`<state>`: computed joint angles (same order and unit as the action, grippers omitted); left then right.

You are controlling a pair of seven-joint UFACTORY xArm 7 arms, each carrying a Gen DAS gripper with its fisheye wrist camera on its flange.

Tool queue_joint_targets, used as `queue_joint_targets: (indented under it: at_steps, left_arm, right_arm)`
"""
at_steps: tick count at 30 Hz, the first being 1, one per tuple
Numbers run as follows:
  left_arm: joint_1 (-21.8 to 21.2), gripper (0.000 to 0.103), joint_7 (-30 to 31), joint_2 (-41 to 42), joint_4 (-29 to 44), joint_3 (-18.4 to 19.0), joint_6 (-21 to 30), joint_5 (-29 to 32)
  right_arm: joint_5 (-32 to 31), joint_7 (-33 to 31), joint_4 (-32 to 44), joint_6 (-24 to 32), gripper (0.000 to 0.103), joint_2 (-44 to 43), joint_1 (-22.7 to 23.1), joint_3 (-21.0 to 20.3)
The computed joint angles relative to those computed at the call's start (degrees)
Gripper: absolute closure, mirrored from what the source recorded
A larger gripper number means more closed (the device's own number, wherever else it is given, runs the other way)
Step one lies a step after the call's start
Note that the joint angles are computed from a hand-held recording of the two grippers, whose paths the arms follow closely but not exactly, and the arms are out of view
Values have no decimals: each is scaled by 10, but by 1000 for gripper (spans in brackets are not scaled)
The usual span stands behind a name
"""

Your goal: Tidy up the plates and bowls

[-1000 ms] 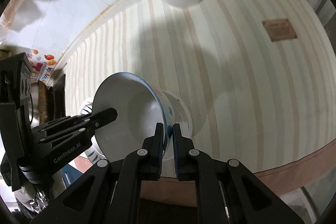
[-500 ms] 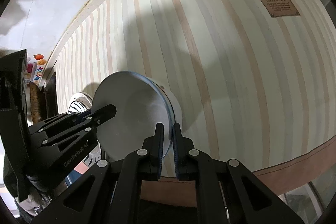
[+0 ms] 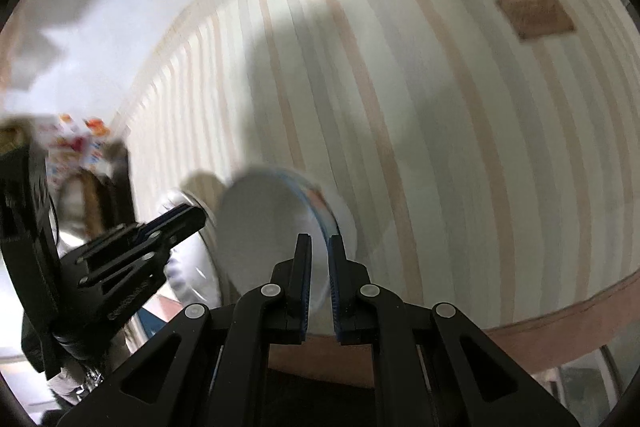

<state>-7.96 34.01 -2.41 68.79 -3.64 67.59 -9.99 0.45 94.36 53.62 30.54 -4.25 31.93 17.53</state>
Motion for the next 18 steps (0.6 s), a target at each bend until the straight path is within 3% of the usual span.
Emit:
queue_joint_targets:
  at_steps: [3, 4, 5, 10, 18]
  left_arm:
    - [-1, 70, -29, 56, 82, -2, 11, -41]
    - [-3, 69, -42, 74, 101, -6, 6, -44]
    - [-7, 68, -60, 104, 135, -11, 7, -46]
    - [-39, 68, -140, 252, 303, -32, 12, -31]
    - [-86, 68, -185, 374, 431, -39, 27, 28]
  right_arm:
    - [-35, 7, -17, 8, 71, -42, -27, -13]
    - [-49, 6, -20, 11, 61, -52, -40, -17]
    - [-62, 7, -22, 15, 58, -59, -54, -21]
    - [-111, -15, -18, 8, 58, -46, -120, -45]
    - [-101, -116, 52, 16, 58, 58, -155, -87]
